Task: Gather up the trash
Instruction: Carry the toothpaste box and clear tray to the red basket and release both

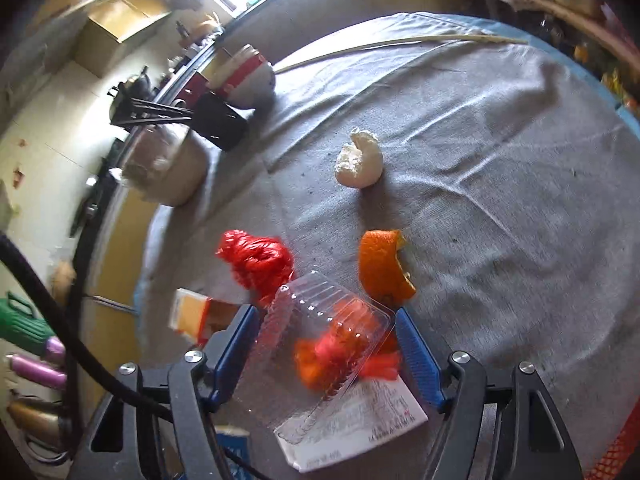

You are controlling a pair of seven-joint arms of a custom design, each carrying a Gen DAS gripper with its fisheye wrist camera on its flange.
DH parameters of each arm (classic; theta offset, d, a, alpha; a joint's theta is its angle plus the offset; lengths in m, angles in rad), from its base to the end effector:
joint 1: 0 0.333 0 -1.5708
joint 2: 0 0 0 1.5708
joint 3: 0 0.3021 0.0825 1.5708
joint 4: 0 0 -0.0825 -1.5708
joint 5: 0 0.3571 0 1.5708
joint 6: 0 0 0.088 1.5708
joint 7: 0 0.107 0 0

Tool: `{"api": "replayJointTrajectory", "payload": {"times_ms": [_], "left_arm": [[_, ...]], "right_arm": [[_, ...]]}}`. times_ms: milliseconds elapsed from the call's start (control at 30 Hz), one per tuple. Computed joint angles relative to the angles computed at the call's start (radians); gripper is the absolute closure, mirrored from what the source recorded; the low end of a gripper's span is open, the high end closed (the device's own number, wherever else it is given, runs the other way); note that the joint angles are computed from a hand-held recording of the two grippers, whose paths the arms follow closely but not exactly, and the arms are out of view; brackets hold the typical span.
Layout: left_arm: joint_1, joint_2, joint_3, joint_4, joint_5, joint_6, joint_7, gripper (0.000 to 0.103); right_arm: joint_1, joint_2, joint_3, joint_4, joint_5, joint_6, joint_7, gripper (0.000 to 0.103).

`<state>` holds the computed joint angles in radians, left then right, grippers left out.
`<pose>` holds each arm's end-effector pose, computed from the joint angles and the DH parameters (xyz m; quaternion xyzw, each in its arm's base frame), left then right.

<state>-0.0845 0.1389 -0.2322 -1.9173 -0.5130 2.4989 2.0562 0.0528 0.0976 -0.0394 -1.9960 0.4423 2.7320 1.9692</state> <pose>0.5751 -0.1793 0.4695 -0.5089 0.8081 -0.2955 0.0276 0.5949 -0.0077 0.4822 -0.3826 0.8595 -0.0471 0.3355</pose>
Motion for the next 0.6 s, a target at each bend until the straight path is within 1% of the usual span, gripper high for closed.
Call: {"api": "replayJointTrajectory", "payload": {"times_ms": [33,67,100,200,233,267,433,600], "left_arm": [[-0.001,0.002,0.0,0.0,0.002,0.003,-0.006,0.06],[0.001,0.004,0.0,0.002,-0.004,0.0,-0.006,0.06],[0.003,0.004,-0.002,0.002,-0.016,0.002,0.0,0.062],[-0.002,-0.004,-0.001,-0.011,-0.007,0.039,-0.005,0.063],[-0.004,-0.006,-0.002,-0.015,-0.004,0.05,-0.006,0.063],[-0.003,-0.009,-0.003,-0.017,-0.012,0.054,0.0,0.063],[-0.011,-0.033,-0.007,-0.031,-0.031,0.094,0.02,0.063],[-0.037,-0.059,-0.013,-0.038,-0.044,0.109,0.063,0.063]], "right_arm": [[-0.005,-0.018,0.005,-0.023,0.039,0.011,-0.029,0.029],[-0.012,-0.041,0.014,-0.05,0.114,0.027,-0.089,0.029],[-0.013,-0.056,0.015,-0.07,0.156,0.035,-0.122,0.029],[-0.006,-0.095,0.01,-0.121,0.22,0.055,-0.171,0.029],[-0.005,-0.114,0.007,-0.142,0.273,0.058,-0.214,0.029],[-0.001,-0.134,0.004,-0.165,0.299,0.062,-0.234,0.029],[0.016,-0.226,-0.021,-0.279,0.377,0.104,-0.321,0.029],[0.023,-0.321,-0.046,-0.397,0.384,0.166,-0.349,0.029]]}}
